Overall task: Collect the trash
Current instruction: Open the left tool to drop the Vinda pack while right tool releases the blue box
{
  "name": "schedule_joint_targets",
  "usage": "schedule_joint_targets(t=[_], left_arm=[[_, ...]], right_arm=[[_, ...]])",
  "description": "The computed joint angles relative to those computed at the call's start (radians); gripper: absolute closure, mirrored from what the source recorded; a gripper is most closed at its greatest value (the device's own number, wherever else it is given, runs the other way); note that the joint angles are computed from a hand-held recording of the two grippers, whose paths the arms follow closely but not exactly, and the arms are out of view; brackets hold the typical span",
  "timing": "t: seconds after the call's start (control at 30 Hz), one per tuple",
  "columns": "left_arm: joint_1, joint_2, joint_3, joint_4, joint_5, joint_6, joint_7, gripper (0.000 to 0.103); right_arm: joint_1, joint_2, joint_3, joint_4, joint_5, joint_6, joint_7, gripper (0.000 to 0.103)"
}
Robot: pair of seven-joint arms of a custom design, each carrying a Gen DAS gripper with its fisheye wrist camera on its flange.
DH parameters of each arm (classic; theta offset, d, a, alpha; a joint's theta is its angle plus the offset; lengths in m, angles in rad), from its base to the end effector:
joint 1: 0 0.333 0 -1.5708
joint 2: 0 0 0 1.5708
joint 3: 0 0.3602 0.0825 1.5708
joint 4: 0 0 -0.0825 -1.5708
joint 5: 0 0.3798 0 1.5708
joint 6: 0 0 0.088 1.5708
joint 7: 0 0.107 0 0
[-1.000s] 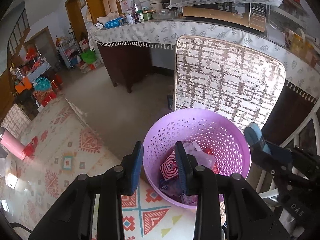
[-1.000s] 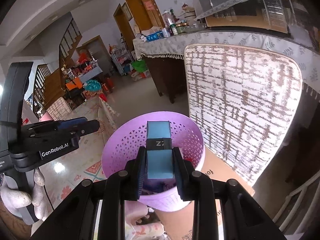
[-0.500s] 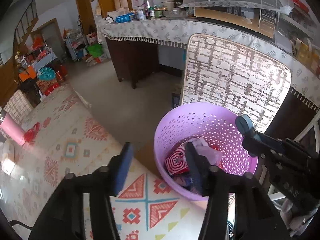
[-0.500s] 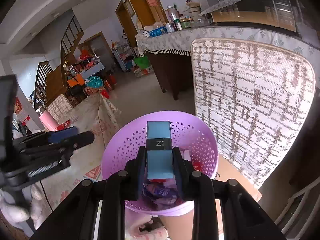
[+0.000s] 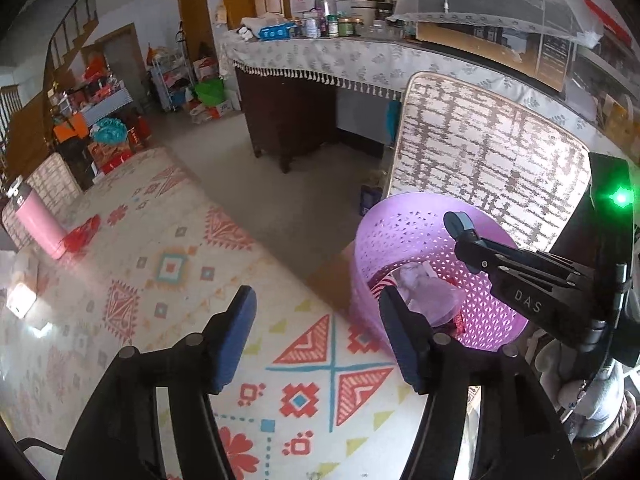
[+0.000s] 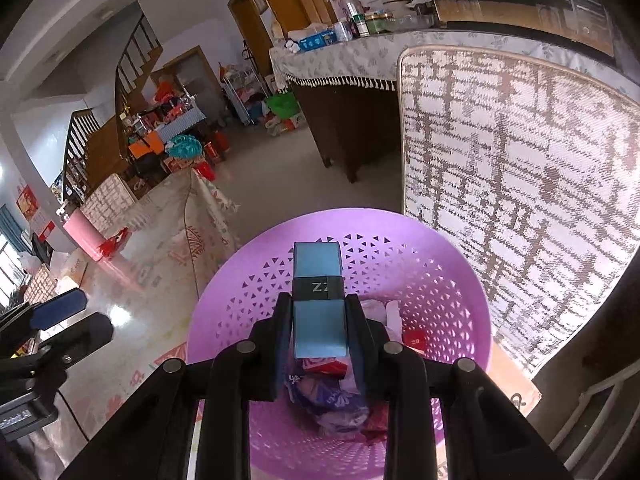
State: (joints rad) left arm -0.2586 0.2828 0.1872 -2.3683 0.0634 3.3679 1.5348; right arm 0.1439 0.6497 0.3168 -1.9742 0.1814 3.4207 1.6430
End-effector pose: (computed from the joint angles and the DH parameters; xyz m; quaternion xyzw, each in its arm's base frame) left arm 0.5655 -0.0519 0.3390 -0.6174 0.7030 -0.2437 0.2554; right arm 0.6318 0.2545 0.2815 -0.6639 0.6321 -0.1185 0.3815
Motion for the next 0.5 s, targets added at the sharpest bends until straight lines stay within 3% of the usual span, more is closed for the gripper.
schedule_joint_targets(t=[0.13, 0.37, 0.5], left_arm=[[0.046, 0.000, -0.031, -0.005, 0.015, 0.001, -0.017, 0.040], [0.138, -0.003, -0.097, -0.019, 0.063, 0.007, -0.052, 0.040], [0.228, -0.012, -0.165, -0.033, 0.110, 0.006, -0.092, 0.037]], right_arm=[[0.051, 0.002, -0.044, 0.014, 0.021, -0.008, -0.008, 0.074], [0.082, 0.003, -0.065, 0.020, 0.047, -0.017, -0.017, 0.074], [0.091, 0.009, -0.073, 0.036, 0.069, -0.030, -0.016, 0.069]])
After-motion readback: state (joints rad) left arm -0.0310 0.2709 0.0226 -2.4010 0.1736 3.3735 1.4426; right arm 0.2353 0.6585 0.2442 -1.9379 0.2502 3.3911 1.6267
